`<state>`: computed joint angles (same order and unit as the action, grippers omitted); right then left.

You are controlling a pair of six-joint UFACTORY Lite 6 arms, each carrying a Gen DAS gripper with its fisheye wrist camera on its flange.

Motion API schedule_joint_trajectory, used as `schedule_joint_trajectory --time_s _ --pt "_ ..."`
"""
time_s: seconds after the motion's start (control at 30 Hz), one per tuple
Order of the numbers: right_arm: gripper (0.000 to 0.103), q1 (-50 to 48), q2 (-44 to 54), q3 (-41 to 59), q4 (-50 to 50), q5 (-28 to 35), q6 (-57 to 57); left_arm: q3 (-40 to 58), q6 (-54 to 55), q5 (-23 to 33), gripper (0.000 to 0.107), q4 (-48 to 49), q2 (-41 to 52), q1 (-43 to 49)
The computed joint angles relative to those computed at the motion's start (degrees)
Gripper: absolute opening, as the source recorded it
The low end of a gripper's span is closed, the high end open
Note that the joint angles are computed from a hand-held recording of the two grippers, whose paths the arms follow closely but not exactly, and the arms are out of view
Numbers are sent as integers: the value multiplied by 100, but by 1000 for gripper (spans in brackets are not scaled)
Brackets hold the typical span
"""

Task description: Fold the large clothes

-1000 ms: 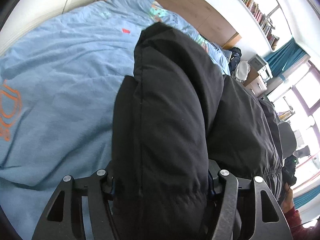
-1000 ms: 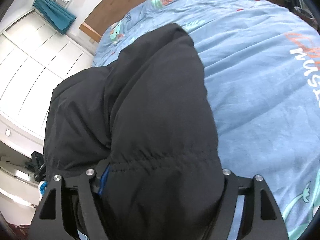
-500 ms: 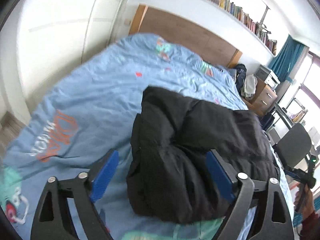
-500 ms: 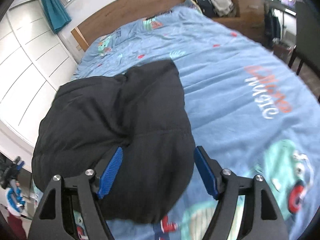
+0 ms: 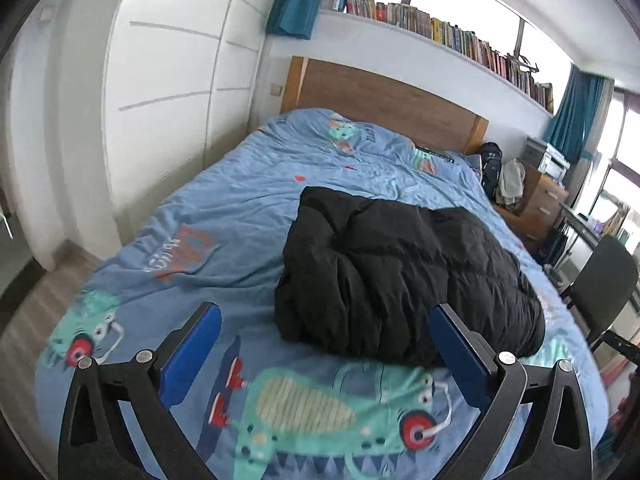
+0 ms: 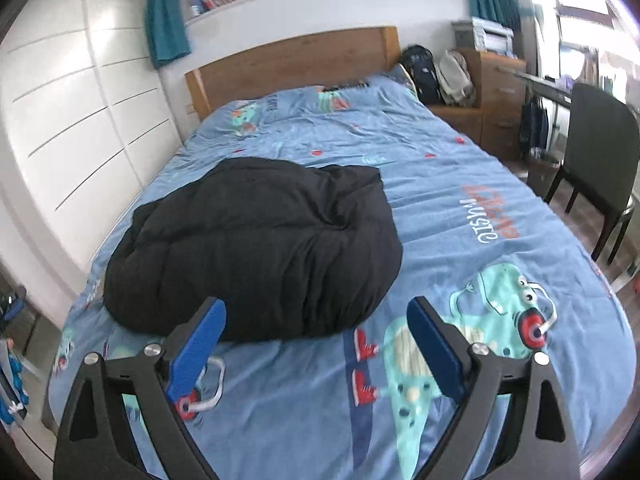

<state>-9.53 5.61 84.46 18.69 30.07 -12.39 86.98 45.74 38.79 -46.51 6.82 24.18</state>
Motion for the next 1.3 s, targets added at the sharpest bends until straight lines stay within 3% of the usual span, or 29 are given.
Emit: schedule_joint_trajectory --time_s 0.3,0.43,0.6,1.3 --pt "95 1460 -2162 -2079 -2758 -342 2692 -2309 -162 -814 102 476 -2345 -325" --pt "95 1880 -2708 -2464 -3447 -213 3433 -2833 -121 -779 102 431 -2933 -411" --pt "95 2446 -3309 -2878 -4403 25 4332 -3402 -1347 -1094 102 1599 -3623 -811" --pt "95 3384 -4295 -3464 -5432 742 5529 -4201 -2152 -738 102 2588 -5004 -1313"
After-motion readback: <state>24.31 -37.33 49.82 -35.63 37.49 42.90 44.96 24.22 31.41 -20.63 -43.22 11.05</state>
